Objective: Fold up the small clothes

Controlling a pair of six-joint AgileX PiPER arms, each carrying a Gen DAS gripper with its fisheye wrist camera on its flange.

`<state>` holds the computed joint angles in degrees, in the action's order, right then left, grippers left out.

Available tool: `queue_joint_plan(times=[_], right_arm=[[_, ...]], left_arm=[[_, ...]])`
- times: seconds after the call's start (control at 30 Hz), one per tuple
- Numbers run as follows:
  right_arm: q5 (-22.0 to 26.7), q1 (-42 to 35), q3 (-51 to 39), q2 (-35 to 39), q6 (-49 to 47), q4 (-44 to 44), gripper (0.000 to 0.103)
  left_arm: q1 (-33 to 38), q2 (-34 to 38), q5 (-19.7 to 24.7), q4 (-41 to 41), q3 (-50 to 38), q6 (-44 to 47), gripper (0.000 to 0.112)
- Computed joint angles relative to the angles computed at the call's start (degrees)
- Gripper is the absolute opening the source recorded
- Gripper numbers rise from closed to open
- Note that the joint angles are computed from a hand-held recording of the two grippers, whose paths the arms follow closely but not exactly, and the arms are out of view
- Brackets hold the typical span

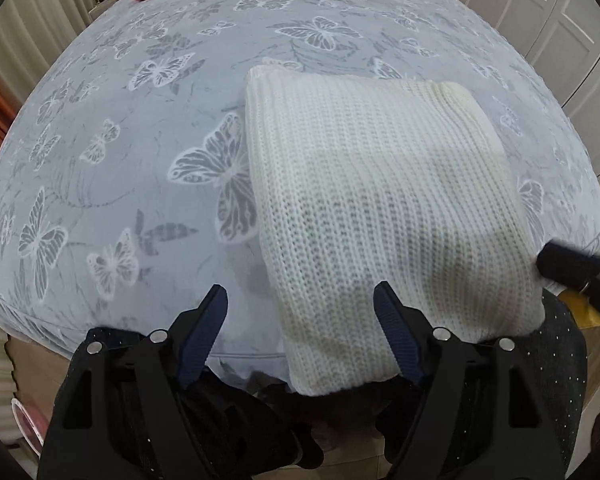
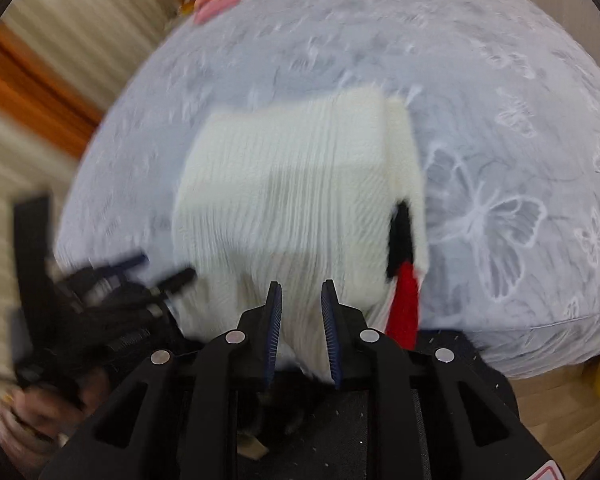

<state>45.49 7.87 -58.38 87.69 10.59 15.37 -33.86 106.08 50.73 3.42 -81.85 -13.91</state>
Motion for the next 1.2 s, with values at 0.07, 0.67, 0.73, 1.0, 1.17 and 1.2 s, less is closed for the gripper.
queue_joint_plan(times=[0.07, 0.67, 0.73, 1.0, 1.17, 1.2], right_arm=[[1.6, 0.1, -0.6, 6.1, 1.8, -2.4, 0.015], [1.3, -15.9, -15.6, 15.1, -7.4, 6.8, 0.06], [1.8, -14.7, -18.6, 18.2, -7.3, 8.4, 0.061], [-2.3, -12.7, -18.6, 25.4, -7.7, 8.6, 0.09], [-3.8, -15.6, -16.3, 26.5, -14.6, 18.7, 0.091], [-4.2, -15.7, -16.0, 26.4, -16.3, 20.2, 0.07]], left_arm=[[-0.5, -0.8, -0.6, 0.3, 1.1, -0.5, 0.073], [14.4, 8.6, 1.9, -28.3, -10.1, 13.1, 0.09], [15.0, 11.6, 3.0, -30.5, -12.5, 13.3, 0.09], [16.8, 21.1, 3.9, -39.8, -16.4, 14.4, 0.098], [14.8, 22.1, 2.6, -36.4, -18.9, 13.1, 0.098], [14.1, 22.7, 3.6, -35.5, -20.6, 12.7, 0.098]])
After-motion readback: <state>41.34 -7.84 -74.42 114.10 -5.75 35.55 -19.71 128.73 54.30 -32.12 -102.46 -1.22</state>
